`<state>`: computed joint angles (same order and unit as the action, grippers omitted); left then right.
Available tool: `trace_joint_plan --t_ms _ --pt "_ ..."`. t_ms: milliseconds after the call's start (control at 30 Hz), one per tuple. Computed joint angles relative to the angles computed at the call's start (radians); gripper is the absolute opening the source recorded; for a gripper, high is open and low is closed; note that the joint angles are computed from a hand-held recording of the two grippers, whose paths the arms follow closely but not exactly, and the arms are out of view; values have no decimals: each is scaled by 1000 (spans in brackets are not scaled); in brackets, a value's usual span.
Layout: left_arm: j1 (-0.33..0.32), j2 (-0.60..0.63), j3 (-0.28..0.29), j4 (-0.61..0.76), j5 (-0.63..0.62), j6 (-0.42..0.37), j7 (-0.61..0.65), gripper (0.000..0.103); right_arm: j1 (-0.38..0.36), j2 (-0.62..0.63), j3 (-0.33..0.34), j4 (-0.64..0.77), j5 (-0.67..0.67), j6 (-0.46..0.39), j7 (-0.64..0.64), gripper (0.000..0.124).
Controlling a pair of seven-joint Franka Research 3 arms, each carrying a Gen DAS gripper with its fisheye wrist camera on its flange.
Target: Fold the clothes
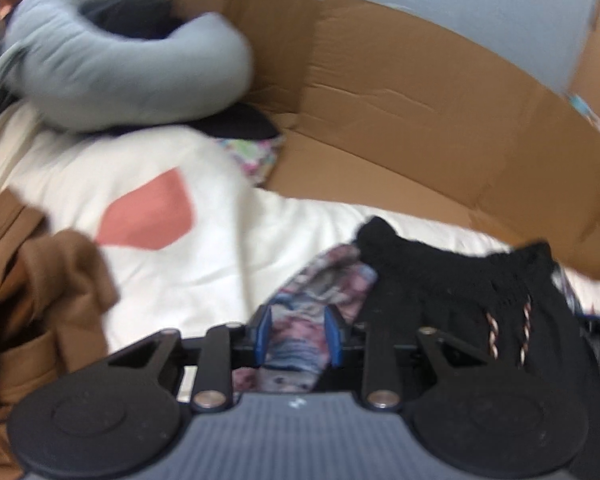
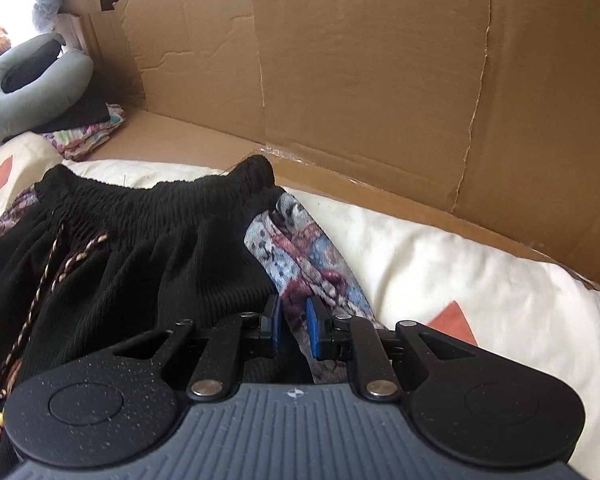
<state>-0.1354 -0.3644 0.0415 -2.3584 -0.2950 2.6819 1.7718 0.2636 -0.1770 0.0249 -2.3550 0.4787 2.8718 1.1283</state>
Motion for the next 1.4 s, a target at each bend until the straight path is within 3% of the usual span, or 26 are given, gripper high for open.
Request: trace_joint_plan --t_ms 67,267,500,667,900,1000,1167,1300,1400 --pt "-33 16 18 14 -46 -18 44 30 9 13 -4 14 17 1 -21 16" --pt "-46 86 -2 48 -103 23 103 30 13 50 9 63 19 11 -20 16" --pt "-12 164 -42 97 -101 58 120 30 45 116 18 141 104 20 -140 16" --pt "20 198 -66 103 -106 80 103 30 21 171 37 175 -33 29 4 17" --pt "54 201 -94 83 9 128 -44 26 5 206 26 201 -283 21 276 12" --pt "48 204 -81 95 -7 109 -47 25 1 216 17 211 -363 10 371 4" --pt "29 172 -43 109 -127 23 52 30 -5 207 21 240 -357 -60 405 5" --pt "39 85 -25 72 -127 -32 100 32 -11 150 27 203 -282 -59 362 13" --pt "44 20 -7 41 -90 -82 142 31 -3 96 29 157 -221 -26 260 28"
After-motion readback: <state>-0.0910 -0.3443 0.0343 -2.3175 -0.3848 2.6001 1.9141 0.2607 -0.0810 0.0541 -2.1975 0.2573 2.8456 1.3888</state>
